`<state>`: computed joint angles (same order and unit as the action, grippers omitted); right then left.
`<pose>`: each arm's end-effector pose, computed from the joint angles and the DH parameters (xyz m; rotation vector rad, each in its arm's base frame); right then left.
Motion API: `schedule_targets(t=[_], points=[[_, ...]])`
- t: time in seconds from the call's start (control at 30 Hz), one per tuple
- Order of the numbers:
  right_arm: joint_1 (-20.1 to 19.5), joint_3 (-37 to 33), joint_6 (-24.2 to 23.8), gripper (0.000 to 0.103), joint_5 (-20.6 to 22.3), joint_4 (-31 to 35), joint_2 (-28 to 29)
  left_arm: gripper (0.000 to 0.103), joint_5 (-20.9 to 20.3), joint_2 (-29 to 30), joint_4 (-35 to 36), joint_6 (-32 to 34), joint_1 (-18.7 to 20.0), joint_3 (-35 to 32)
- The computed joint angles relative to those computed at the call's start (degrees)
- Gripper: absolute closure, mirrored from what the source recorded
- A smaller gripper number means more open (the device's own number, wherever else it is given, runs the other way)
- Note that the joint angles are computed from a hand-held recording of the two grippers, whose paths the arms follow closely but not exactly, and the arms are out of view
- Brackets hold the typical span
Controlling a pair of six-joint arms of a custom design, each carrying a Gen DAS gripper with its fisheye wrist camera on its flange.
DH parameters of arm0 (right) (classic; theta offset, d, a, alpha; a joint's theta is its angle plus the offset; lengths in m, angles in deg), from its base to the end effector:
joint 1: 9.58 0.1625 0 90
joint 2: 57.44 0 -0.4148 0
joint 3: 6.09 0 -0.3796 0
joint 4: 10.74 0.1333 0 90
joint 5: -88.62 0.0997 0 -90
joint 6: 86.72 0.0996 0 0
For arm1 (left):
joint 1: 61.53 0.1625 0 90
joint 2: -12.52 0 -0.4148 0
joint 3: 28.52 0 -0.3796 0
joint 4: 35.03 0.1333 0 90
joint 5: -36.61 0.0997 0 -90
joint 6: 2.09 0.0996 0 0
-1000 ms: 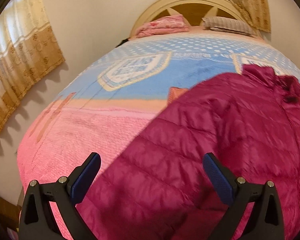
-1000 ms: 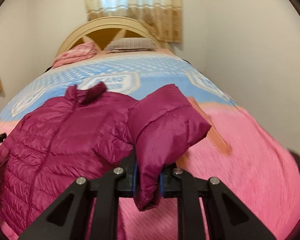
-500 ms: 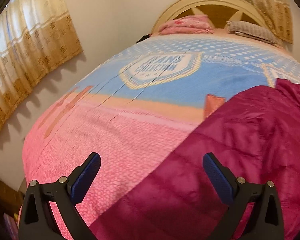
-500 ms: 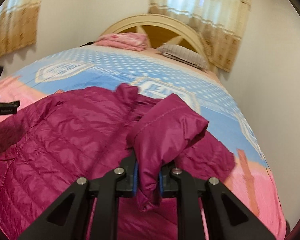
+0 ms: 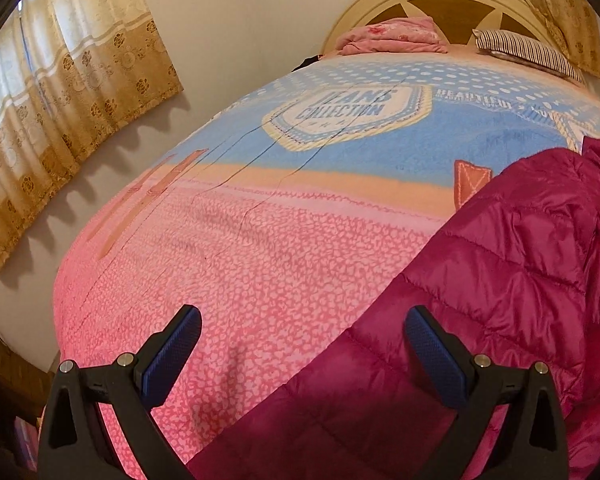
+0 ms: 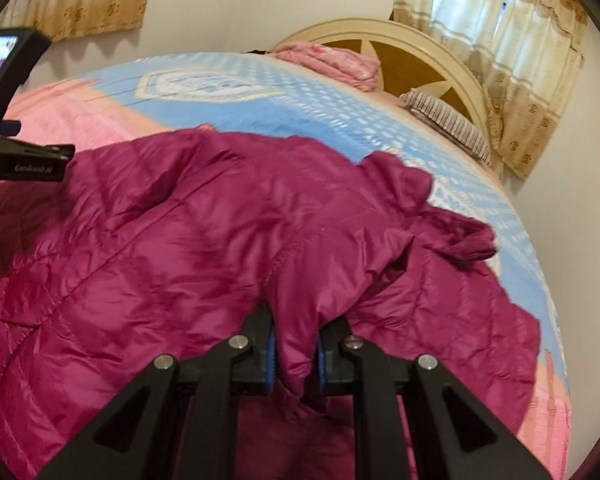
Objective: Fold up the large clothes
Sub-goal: 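Grasp the jacket sleeve with the right tool and fold it across the body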
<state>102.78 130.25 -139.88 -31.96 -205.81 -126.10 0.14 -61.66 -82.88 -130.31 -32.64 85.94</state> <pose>0.2386 -0.3629 0.1901 1.2931 -2.0317 0.6082 -0.2096 -0.3594 0.2095 -0.2924 1.7067 -0.9091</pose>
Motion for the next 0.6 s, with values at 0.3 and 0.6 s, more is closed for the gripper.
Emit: schedule_targets(t=[0.3,0.6], points=[[1.0,1.4,-0.2,0.048,-0.2,-2.2,1.4,0.001,-1.3,0.4,2.2,-2.1,-0.9,-0.4],[4.8,6.1,4.5,0.031,7.6,8.5,-11.1,0.001,-6.0,-1.8,7.6,-7.3,-5.3,-1.4]])
